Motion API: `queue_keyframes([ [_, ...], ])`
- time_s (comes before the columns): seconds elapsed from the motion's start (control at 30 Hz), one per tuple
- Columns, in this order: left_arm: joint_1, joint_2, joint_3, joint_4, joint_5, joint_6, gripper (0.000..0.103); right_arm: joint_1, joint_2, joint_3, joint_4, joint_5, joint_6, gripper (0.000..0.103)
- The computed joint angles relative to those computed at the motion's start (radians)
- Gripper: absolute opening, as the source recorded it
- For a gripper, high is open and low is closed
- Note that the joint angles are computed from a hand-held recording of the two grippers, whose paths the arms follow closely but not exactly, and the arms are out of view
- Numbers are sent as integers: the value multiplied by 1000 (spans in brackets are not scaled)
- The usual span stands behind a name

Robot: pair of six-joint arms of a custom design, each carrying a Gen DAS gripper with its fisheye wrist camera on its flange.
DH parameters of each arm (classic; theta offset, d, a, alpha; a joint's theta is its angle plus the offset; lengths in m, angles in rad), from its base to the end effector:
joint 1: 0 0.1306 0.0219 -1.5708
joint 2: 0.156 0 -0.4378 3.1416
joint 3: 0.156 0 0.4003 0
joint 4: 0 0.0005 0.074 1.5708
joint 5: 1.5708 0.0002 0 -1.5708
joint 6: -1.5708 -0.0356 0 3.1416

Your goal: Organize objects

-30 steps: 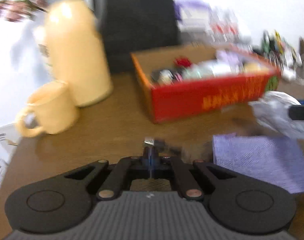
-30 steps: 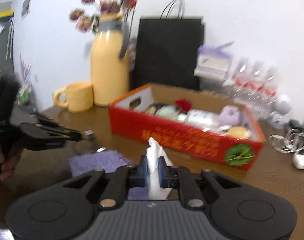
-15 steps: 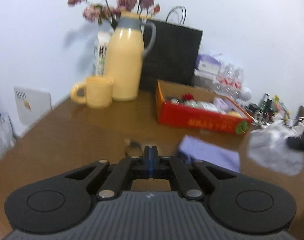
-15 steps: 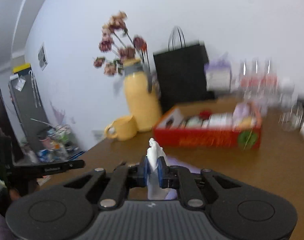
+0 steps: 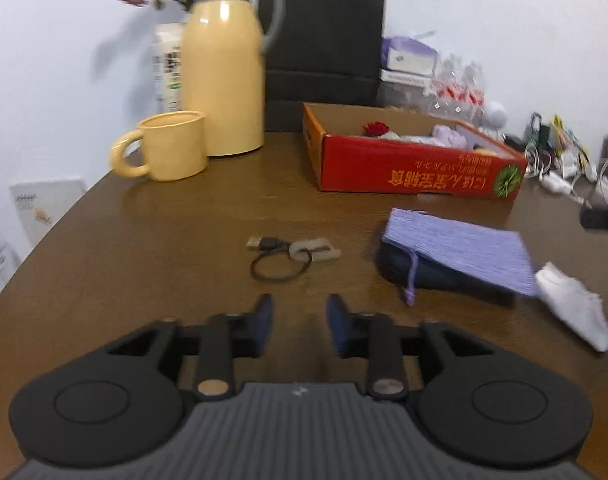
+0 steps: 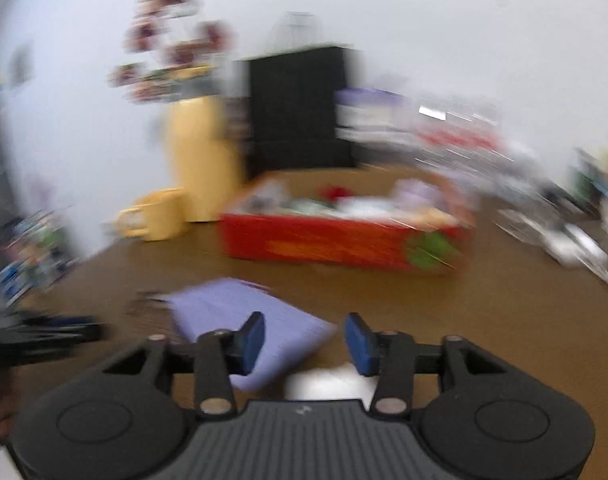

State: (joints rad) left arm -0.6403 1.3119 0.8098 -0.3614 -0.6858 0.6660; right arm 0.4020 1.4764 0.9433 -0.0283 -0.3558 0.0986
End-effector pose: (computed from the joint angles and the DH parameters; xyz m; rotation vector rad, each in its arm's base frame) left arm 0.3289 -0.2175 0.2961 -0.3158 2.1799 0.1292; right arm 0.4411 0.2005 0.3068 -0.7336 2.0140 0.5571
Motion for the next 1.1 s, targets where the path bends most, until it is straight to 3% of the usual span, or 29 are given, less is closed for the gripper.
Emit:
queue_keyframes([
  [0.1,60,64,33,29,40,-120,39,77,85,128,-109,-88,130,54],
  [0.17,83,94,45,48,41,-165,47,124,161,235,-190,-94,178,54],
  [0.23,92,105,43,74,52,-204,46,158,241,336,-263,-96,254,53],
  [0.3,102,107,37,111,85,-236,44,181,315,432,-350,-73,391,49],
  [0.33,109,107,35,121,104,-245,37,188,344,472,-393,-68,445,47],
  [0.43,130,105,30,141,141,-230,35,202,423,588,-555,-82,551,43],
  [0.5,140,101,28,142,165,-228,28,207,444,617,-608,-92,608,33],
  [0.57,144,100,30,138,174,-223,14,217,461,645,-655,-59,636,23],
  [0.63,149,99,36,121,177,-203,6,218,475,666,-682,-69,631,1],
  [0.67,148,98,36,119,171,-198,5,219,470,666,-704,-71,631,0],
  [0.8,136,92,31,114,141,-183,4,212,384,570,-581,-95,571,0],
  [0.93,93,40,3,157,92,-173,3,182,287,475,-437,-128,467,0],
  [1.03,37,9,-1,141,32,-138,3,163,263,464,-503,-194,498,3],
  [1.1,10,-14,-9,140,13,-100,3,174,252,435,-505,-169,522,9],
])
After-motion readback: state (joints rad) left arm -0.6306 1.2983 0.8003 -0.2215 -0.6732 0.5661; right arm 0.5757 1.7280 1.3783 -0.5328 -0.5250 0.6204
